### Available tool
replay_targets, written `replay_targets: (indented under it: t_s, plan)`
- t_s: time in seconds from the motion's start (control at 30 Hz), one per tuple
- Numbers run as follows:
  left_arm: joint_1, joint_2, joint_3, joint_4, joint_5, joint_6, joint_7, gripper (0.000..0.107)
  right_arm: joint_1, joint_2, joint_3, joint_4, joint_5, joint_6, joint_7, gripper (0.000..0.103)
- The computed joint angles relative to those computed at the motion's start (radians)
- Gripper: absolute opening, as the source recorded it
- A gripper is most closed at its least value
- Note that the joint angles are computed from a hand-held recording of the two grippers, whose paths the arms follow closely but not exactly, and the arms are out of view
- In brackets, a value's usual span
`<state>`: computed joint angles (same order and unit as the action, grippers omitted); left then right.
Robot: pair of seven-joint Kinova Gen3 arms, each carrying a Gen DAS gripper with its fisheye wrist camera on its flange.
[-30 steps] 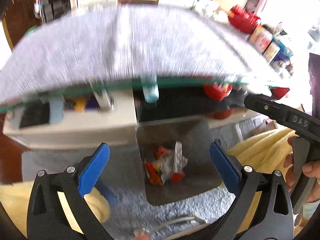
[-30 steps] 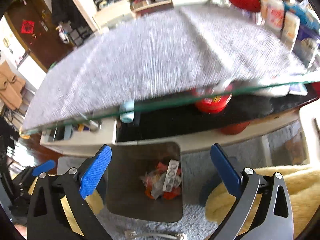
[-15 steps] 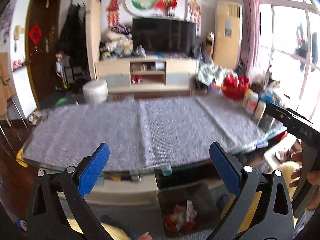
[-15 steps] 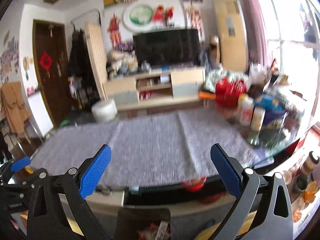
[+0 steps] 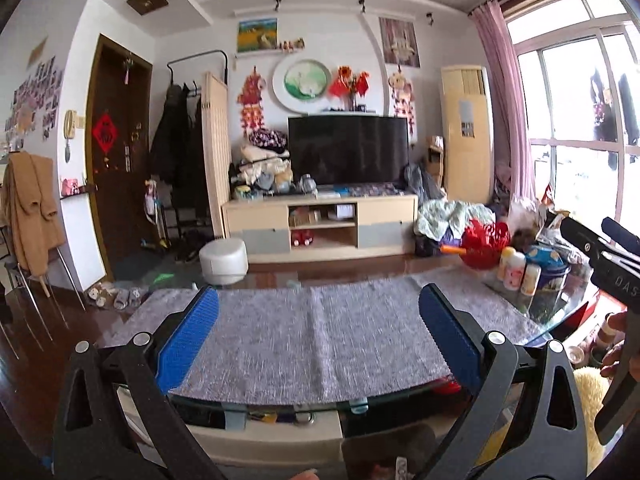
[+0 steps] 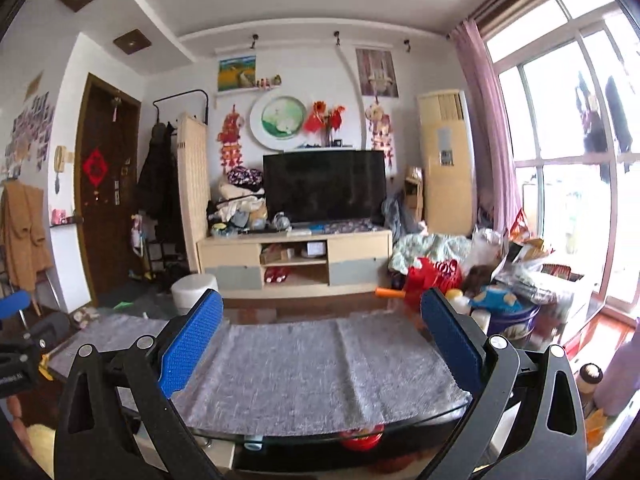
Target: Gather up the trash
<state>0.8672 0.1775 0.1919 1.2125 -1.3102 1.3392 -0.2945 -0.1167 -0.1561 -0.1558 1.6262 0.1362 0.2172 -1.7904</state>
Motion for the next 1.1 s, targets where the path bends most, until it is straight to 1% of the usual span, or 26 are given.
replay_targets:
  t_s: [0.03,0.1,0.13,0.23,0.3,0.5,0.53,0.8,0.87,1.1]
  plan:
    - [0.002,-0.002,0.0,0.005,-0.007,-0.003,0.008,0.095,0.0,-0.002,-0.001,0.001,0.0,0.001,-0.002,0.1]
    - [0.001,-0.007,0.002,0.013,-0.008,-0.007,0.015,0.095,-0.025,0.004,0.025,-0.006,-0.024,0.009,0.021,0.1]
    - [0.001,-0.006,0.003,0.014,-0.011,-0.005,0.019,0.095,-0.02,0.001,0.016,-0.005,-0.019,0.013,0.012,0.1]
    - [0.0,-0.007,0.006,0.02,-0.006,-0.001,0.025,0.095,-0.044,0.004,0.04,-0.012,-0.052,0.029,0.036,0.1]
    - [-0.002,-0.01,0.008,0.024,-0.005,-0.004,0.03,0.095,-0.034,0.002,0.027,-0.008,-0.045,0.03,0.026,0.1]
    - [-0.005,-0.007,0.01,0.02,0.002,0.001,0.029,0.095,-0.053,0.004,0.05,-0.004,-0.074,0.022,0.053,0.1]
    - [-0.006,-0.009,0.01,0.023,0.004,-0.001,0.029,0.095,-0.043,0.002,0.037,-0.002,-0.066,0.025,0.044,0.1]
    - [-0.015,-0.012,0.011,0.027,0.007,-0.011,0.03,0.095,-0.043,0.009,0.034,-0.009,-0.065,0.045,0.043,0.1]
    - [-0.014,-0.012,0.012,0.025,0.008,-0.007,0.029,0.095,-0.061,0.01,0.053,-0.009,-0.086,0.046,0.063,0.1]
    - [-0.014,-0.011,0.013,0.021,0.008,-0.01,0.026,0.095,-0.059,0.012,0.052,-0.003,-0.094,0.049,0.069,0.1]
